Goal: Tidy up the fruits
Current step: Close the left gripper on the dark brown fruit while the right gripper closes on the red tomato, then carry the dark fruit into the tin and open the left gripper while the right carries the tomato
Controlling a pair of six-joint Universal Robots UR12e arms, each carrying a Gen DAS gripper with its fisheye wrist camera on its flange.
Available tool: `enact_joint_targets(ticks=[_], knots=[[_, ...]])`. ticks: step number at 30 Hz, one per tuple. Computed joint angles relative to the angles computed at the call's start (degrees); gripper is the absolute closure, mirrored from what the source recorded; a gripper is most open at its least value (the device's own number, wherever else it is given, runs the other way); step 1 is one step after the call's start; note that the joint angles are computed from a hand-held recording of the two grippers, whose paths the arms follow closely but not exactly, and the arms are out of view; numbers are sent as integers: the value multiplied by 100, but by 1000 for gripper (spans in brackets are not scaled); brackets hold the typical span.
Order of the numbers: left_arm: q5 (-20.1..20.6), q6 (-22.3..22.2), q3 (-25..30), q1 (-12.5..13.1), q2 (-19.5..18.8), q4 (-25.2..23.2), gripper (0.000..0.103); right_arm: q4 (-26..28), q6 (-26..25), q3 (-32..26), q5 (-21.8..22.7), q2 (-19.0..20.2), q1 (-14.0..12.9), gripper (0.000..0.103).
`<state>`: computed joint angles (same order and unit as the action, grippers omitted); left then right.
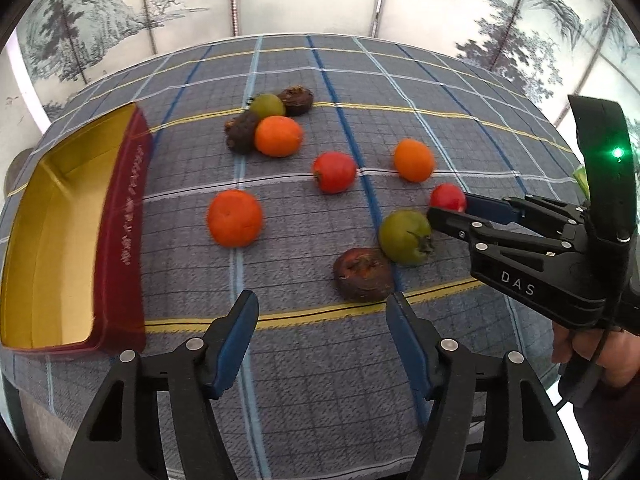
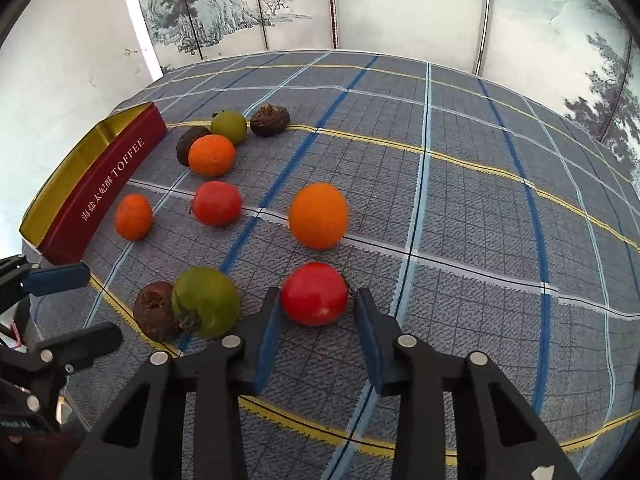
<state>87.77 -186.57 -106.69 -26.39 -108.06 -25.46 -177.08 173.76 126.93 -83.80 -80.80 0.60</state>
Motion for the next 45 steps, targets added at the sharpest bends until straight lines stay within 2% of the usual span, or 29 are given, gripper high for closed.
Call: enact_joint_targets(ticks=[6,12,16,25,33,39,45], knots=[[-135,76,138,-26,-115,-92,39,-62,108,58,-146,-41,-65,71],[-241,108,306,-47,-257,-236,52,-76,215,131,-95,-97,-205,71],[-316,81,357,-40,-312,-332,65,-98,234,139,-102,-93,-199,71],[-311,94,241,14,-200,-191,66,-98,238,142,-101,-93,-198,70],[-203,-101,94,264,82,66,66,-48,240,122,-157,-92,-179,69],[295,-292,2,565,241,285,66,-3,258,99,-222,-87,-148,69],[714,-564,-113,927,287,75,66,39,319,73,-298,-82,-109,70]])
